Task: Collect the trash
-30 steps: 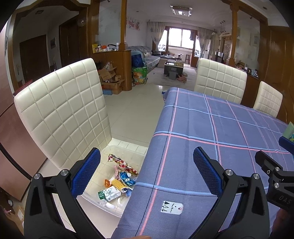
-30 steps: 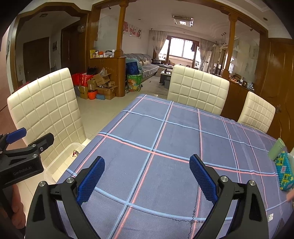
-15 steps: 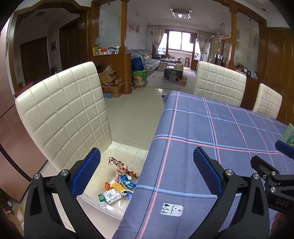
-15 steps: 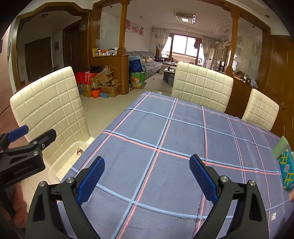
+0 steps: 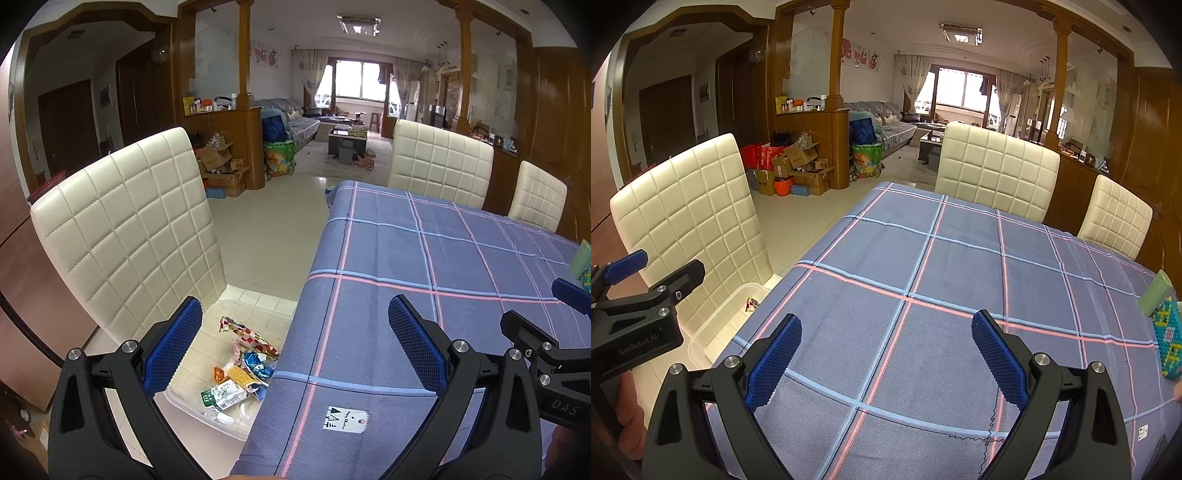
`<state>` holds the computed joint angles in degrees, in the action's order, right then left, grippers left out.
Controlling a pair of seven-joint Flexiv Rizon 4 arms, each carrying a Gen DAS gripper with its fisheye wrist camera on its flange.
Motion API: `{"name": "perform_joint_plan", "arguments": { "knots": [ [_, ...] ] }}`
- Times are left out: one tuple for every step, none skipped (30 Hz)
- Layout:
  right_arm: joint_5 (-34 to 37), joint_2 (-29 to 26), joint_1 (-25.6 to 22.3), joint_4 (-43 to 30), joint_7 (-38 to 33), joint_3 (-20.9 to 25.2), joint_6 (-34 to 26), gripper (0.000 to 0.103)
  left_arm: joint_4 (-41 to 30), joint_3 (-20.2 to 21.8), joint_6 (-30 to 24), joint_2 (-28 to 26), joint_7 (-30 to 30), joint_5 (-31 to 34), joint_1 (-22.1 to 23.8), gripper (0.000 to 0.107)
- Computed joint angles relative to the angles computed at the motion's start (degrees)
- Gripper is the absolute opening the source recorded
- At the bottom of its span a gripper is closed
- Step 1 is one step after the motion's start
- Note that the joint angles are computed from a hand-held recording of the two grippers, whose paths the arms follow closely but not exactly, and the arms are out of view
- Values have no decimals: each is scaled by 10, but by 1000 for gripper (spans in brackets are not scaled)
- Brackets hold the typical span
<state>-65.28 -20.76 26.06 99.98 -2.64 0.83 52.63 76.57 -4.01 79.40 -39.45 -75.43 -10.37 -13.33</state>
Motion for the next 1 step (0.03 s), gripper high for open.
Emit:
{"name": "perform_joint_plan", "arguments": {
  "knots": [
    [0, 0, 0, 0, 1, 0, 0, 91, 0, 0, 0, 0, 0, 0, 0, 99]
  ]
}}
